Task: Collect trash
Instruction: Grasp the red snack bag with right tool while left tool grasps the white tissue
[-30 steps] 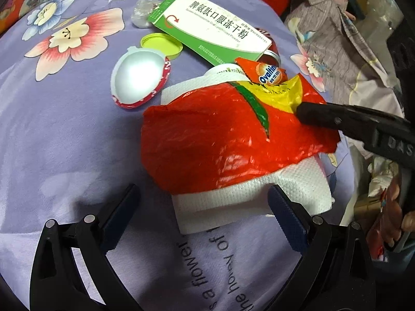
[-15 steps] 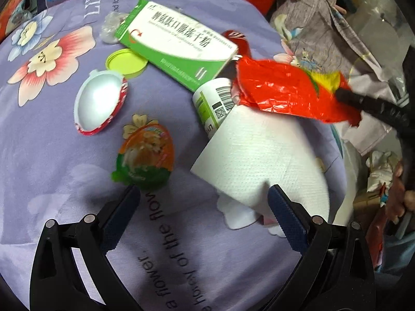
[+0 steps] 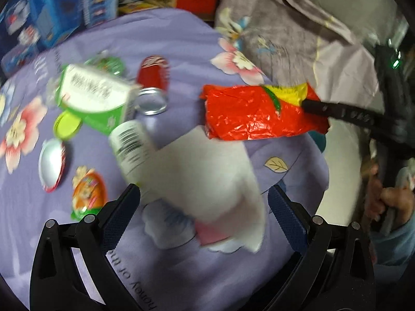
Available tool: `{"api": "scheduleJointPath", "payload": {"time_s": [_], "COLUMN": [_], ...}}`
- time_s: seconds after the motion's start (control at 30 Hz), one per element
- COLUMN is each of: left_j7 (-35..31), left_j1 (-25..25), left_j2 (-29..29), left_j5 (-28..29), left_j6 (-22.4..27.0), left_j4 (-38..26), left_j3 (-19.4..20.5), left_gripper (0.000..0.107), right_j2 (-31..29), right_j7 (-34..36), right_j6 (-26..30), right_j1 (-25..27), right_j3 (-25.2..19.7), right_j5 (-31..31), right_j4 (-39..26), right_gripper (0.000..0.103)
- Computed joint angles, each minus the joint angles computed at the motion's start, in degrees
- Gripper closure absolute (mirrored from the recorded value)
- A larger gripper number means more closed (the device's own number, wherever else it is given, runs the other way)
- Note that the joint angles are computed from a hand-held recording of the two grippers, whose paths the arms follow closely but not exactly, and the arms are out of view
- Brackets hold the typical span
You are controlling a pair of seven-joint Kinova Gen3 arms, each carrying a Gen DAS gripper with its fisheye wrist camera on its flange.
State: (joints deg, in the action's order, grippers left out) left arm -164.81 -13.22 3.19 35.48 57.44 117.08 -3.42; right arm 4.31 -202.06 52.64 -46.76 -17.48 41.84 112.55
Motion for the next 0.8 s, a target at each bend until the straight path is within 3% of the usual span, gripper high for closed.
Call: {"api": "scheduleJointPath", "payload": {"time_s": [0.23,0.3,0.33,0.43,0.5,0.57,0.8], "left_j7": [5.79,7.36,7.51,6.67,5.22,3.79,2.72], "left_j1": [7.22,7.92,7.85,6.50,5.45,4.06,1.68], "left_j2": [1.68,1.96,2.06,1.82,0.23,-0.15,-1.53], "left_j5": [-7.70,-8.86,-9.15,-7.59,-6.03,-4.23,0.36], "left_j6": [-11.50,-13.09,-12.81,-10.95,-10.76,-7.93,-6.87], "left_j4": [3.85,4.30,4.10,3.36,3.56,2.24,0.54], "left_j3": [4.37,4.63,4.59,4.04,3.32,2.09,0.06], "left_gripper": [0.009,0.030,0.046,0.057,0.072,0.094,0.104], "right_j2": [-4.08,-4.14,-4.32,-4.52,-4.88,-5.07,-5.30], "right_j7": [-4.51,-4.53,-4.61,-5.88,-6.74,-6.89,-5.86], "right_j6": [-1.02,-1.13,-1.59,-2.87,-3.81,-3.25,2.91], "right_j1": [0.50,0.88,1.15,1.67,2.08,2.17,1.21], "right_j3": [-2.41,-2.86,-2.90,-3.14,-3.23,-3.64,-5.13], "right_j5": [4.95,5.38,5.50,6.42,7.22,8.01,10.21], "right_j4": [3.06,3.17,3.44,4.33,4.79,4.41,0.90], "right_gripper": [0.087,0.087,0.087,0.087,0.087,0.087,0.087]}}
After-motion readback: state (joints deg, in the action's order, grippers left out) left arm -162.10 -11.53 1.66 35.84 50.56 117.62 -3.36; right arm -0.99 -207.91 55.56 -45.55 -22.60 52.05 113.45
